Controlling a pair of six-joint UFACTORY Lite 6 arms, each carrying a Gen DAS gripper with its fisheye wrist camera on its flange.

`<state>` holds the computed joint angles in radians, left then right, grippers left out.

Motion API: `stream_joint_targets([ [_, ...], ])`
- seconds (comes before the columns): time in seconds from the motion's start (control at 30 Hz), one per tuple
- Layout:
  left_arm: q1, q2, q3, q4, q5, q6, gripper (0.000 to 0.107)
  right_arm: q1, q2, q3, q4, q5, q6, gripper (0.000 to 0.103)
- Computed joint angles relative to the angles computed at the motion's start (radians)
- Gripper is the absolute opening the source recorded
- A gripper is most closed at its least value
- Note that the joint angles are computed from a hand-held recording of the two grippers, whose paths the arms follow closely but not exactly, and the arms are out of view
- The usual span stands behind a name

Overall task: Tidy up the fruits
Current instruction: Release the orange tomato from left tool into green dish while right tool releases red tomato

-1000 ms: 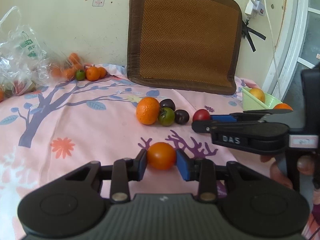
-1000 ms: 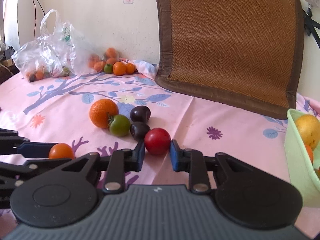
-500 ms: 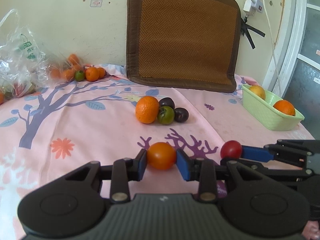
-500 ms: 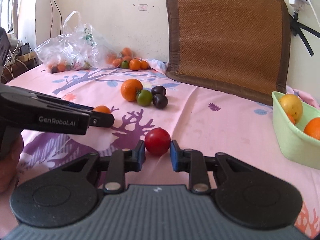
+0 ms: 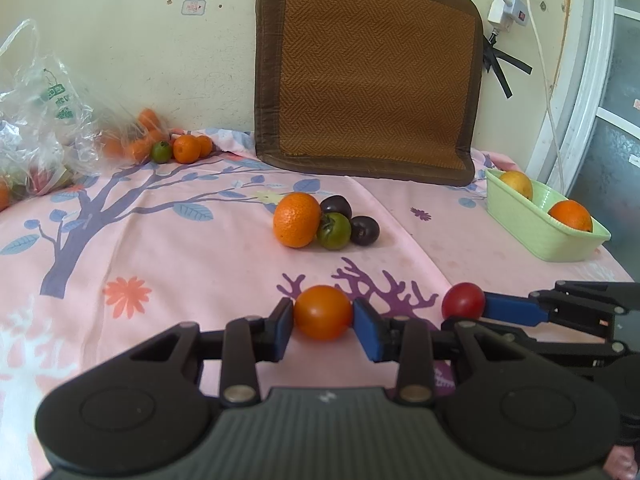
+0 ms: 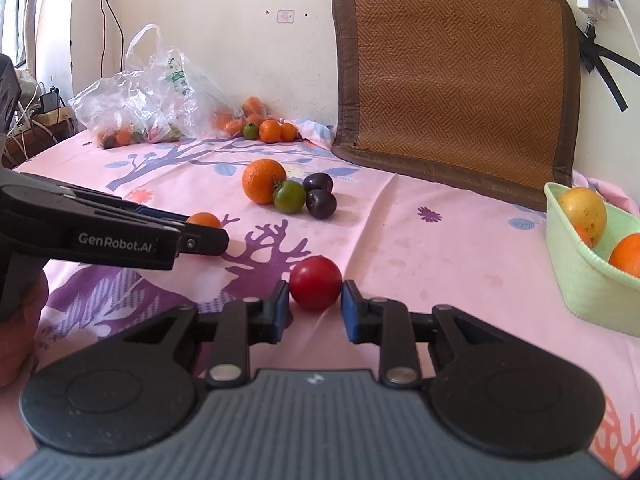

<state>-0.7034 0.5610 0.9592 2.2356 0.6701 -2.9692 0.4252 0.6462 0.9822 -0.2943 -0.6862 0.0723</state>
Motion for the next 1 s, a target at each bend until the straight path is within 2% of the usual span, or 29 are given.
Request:
stream_joint_targets([
  [0.57, -0.007, -0.003, -0.006, -0.004, 0.015, 0.001, 0.039, -0.011, -0.003, -0.005, -0.018, -0.017, 0.013, 0.032],
  [0.73, -0.011, 0.000, 0.000, -0.014, 0.015, 0.013, 0.039, -0.011, -0.004, -0.013, -0.019, -0.034, 0.014, 0.042],
  [0.93, 0.000, 0.002, 0.011, -0.016, -0.011, 0.022, 0.038, -0.006, 0.005, 0.004, -0.019, -0.020, 0.015, 0.042],
  [1.0, 0.000, 0.004, 0.012, -0.014, -0.010, 0.024, 0.034, -0.002, 0.011, 0.017, -0.014, -0.009, 0.017, 0.041],
])
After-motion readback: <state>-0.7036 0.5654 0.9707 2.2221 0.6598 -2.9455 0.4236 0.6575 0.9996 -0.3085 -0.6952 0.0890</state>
